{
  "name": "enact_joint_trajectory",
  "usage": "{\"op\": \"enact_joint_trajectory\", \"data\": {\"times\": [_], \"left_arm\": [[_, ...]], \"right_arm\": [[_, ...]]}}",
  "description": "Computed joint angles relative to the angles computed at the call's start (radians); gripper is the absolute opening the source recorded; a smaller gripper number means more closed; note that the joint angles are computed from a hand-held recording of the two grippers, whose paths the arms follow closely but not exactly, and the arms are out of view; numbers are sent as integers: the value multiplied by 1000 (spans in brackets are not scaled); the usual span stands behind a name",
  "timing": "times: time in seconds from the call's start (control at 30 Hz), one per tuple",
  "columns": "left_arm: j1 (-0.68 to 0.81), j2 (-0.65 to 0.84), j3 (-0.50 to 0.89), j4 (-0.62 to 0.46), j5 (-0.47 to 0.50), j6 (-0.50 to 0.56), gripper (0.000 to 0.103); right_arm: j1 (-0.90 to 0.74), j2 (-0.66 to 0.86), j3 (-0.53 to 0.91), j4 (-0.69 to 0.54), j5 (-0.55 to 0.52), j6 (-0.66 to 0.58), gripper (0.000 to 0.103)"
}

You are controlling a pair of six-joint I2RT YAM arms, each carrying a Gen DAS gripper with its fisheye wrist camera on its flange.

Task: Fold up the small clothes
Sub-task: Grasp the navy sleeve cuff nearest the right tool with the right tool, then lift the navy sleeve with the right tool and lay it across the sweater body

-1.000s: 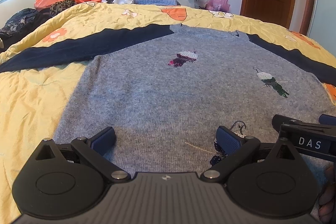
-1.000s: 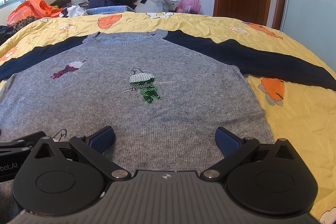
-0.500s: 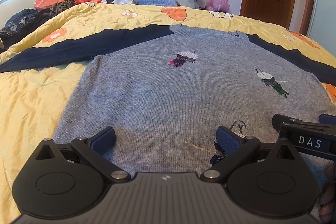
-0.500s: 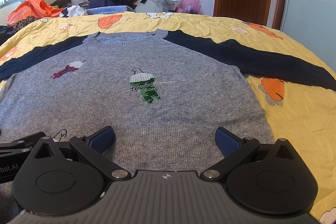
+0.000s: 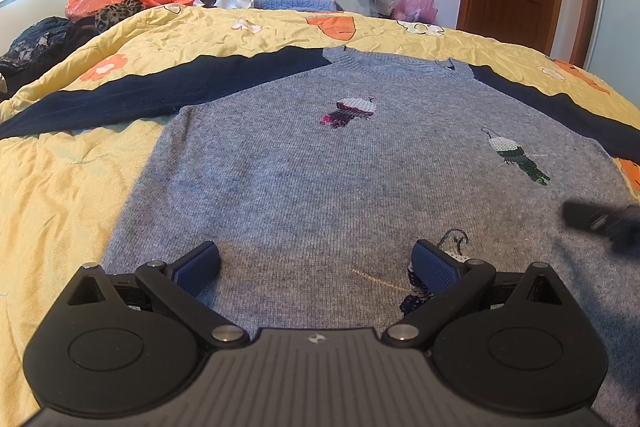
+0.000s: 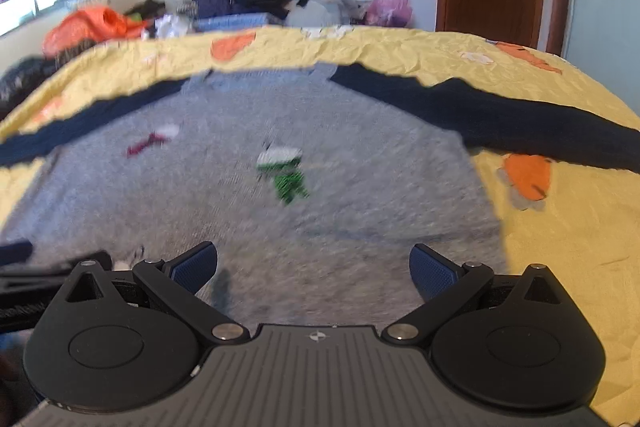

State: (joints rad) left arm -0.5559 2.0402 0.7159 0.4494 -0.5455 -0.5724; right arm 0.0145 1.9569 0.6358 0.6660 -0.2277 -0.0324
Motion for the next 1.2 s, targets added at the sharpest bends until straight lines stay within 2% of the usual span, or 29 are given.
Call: {"op": "enact_joint_trajectory", "data": {"times": [0.1, 0.2, 0.27, 0.4, 0.47, 0.6, 0.73, 0.77, 0.9, 0.93, 1.0, 1.07, 1.17, 1.2], "left_arm": [[-1, 0, 1, -1, -1, -1, 103], [0, 0, 0, -1, -1, 0, 103], [1, 0, -1, 0, 0, 1, 103], [0, -1, -1, 1, 0, 0, 103], [1, 0, 0, 0, 0, 1, 103], [0, -1, -2, 2, 0, 1, 103], [0, 0, -2, 2, 0, 1, 103], [0, 0, -2, 2, 0, 1, 103], [0, 0, -3, 4, 0, 2, 103], [0, 0, -2, 4, 1, 2, 103], [0, 0, -2, 4, 0, 1, 103], [-1, 0, -3, 3, 0, 1, 103], [-1, 0, -1, 3, 0, 2, 103], [1, 0, 0, 3, 1, 3, 103]], "right_arm": [[-166, -34, -18, 63, -176, 14, 103], [-362, 1, 100, -12, -348, 63, 103], [-476, 68, 238, -105, -424, 183, 102], [-643, 264, 508, -152, -542, 534, 103], [-675, 371, 667, -208, -535, 638, 100], [-682, 525, 893, -304, -471, 741, 94], [-651, 637, 1058, -386, -396, 744, 93], [-641, 652, 1074, -378, -377, 738, 90], [-613, 712, 1200, -433, -333, 726, 89], [-605, 722, 1230, -455, -320, 711, 85], [-593, 752, 1299, -507, -290, 682, 64], [-597, 763, 1342, -576, -270, 651, 16], [-576, 653, 1145, -412, -226, 617, 17], [-557, 604, 1066, -343, -243, 605, 17]]}}
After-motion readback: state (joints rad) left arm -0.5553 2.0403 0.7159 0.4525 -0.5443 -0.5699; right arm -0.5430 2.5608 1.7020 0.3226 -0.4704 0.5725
